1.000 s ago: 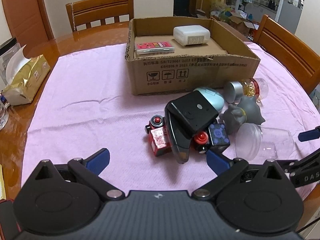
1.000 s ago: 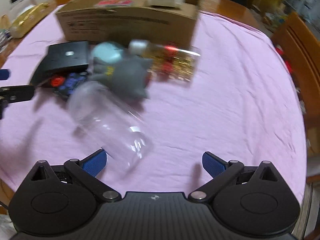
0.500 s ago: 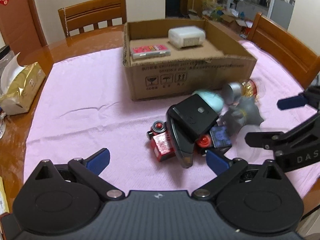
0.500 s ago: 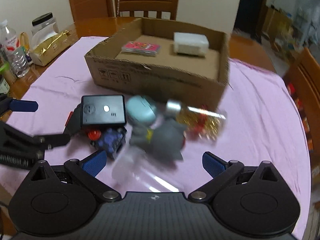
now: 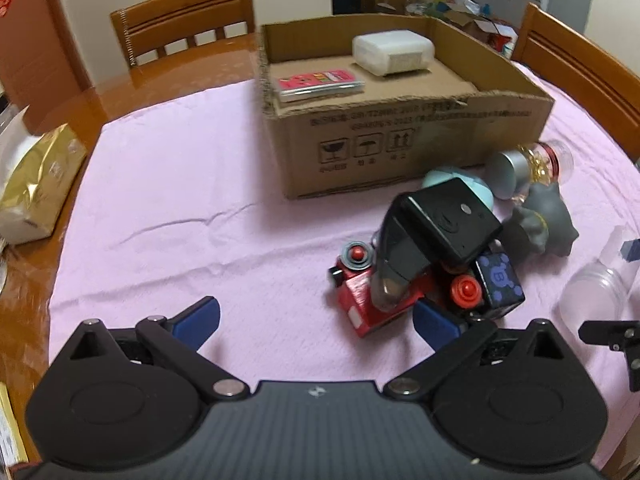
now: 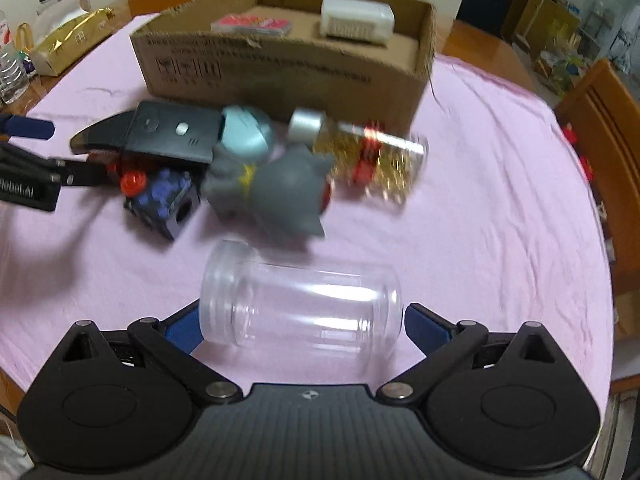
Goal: Organize rigid objects
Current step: 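Grasp the red toy robot with the left tool while the right tool grasps the clear jar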
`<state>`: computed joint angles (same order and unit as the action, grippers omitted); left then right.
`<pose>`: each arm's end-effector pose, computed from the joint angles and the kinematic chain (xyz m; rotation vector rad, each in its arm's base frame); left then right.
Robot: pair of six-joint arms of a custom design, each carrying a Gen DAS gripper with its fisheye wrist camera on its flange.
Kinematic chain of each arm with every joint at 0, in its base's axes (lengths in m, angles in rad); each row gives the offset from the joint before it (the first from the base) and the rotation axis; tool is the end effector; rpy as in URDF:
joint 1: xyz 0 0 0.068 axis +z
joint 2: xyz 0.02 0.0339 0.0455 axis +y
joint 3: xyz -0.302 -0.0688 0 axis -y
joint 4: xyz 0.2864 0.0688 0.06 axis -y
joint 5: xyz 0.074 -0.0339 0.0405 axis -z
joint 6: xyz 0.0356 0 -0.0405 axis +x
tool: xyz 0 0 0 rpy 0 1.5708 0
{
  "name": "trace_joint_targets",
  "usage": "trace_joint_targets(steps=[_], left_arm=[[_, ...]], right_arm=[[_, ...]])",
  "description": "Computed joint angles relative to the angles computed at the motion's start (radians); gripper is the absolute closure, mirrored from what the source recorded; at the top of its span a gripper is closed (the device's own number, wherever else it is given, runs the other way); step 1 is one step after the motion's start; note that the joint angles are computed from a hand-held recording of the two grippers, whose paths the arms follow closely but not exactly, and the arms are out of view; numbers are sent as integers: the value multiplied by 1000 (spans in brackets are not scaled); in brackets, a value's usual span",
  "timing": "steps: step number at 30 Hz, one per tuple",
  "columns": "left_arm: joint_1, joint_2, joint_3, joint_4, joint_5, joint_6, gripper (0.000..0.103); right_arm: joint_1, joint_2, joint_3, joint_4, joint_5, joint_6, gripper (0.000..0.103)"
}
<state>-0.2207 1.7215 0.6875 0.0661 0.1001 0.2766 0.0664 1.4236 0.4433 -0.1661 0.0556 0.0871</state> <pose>0.3167 -0.0747 0.1065 0.6620 2.4468 -0.1049 0.2297 0.0133 0.1079 0.0444 2.7138 -0.0304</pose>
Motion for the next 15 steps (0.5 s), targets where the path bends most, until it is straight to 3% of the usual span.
trace_joint_targets(steps=[8, 15], left_arm=[[-32, 53, 26, 47, -28, 14, 1], [44, 44, 21, 38, -28, 25, 1]], right_arm=[[5, 5, -37, 24, 7, 30, 0], [-34, -9, -58, 37, -18, 26, 0]])
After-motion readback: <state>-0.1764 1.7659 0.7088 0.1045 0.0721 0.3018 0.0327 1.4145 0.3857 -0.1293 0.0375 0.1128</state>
